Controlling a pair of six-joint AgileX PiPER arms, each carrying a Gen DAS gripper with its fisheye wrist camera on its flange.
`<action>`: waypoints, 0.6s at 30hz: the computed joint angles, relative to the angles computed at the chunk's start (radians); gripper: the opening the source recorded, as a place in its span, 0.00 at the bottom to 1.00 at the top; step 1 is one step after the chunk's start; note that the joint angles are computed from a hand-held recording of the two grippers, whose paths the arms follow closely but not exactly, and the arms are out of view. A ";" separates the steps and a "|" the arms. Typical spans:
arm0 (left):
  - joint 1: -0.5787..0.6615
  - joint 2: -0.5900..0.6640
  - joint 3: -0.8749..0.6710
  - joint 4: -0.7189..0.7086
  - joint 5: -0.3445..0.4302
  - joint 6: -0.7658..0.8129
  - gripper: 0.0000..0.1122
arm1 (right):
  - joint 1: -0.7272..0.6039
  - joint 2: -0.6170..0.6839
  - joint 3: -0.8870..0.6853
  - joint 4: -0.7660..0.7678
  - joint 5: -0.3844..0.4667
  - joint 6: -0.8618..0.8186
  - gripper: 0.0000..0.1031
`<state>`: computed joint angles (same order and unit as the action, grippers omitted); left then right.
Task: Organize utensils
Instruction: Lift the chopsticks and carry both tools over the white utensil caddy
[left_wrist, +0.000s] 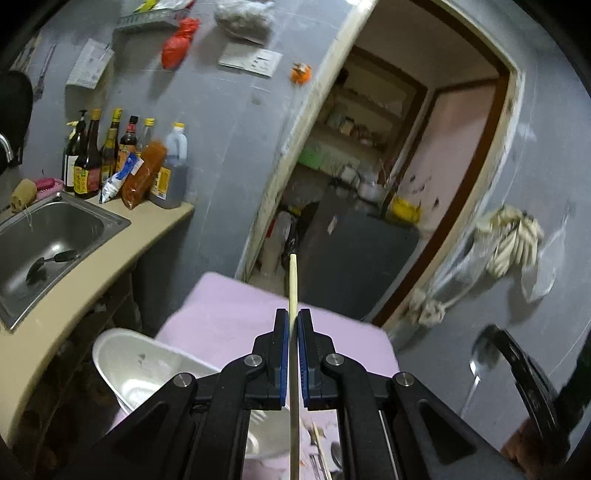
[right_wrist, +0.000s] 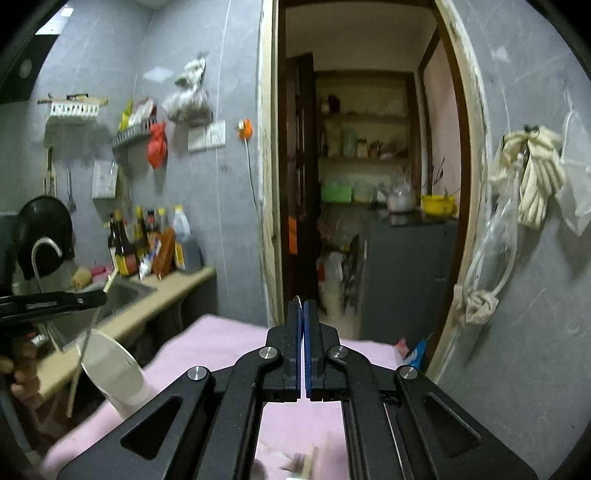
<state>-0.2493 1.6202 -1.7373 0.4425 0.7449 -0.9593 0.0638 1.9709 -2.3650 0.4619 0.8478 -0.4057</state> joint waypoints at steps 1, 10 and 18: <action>0.055 -0.017 0.015 -0.074 -0.034 0.064 0.05 | 0.032 -0.021 0.019 -0.035 -0.027 0.027 0.02; 0.299 -0.045 0.063 -0.269 -0.182 0.254 0.05 | 0.281 -0.038 0.017 -0.383 -0.145 0.286 0.02; 0.393 0.034 0.070 -0.352 -0.304 0.313 0.05 | 0.417 0.043 -0.020 -0.694 -0.200 0.532 0.02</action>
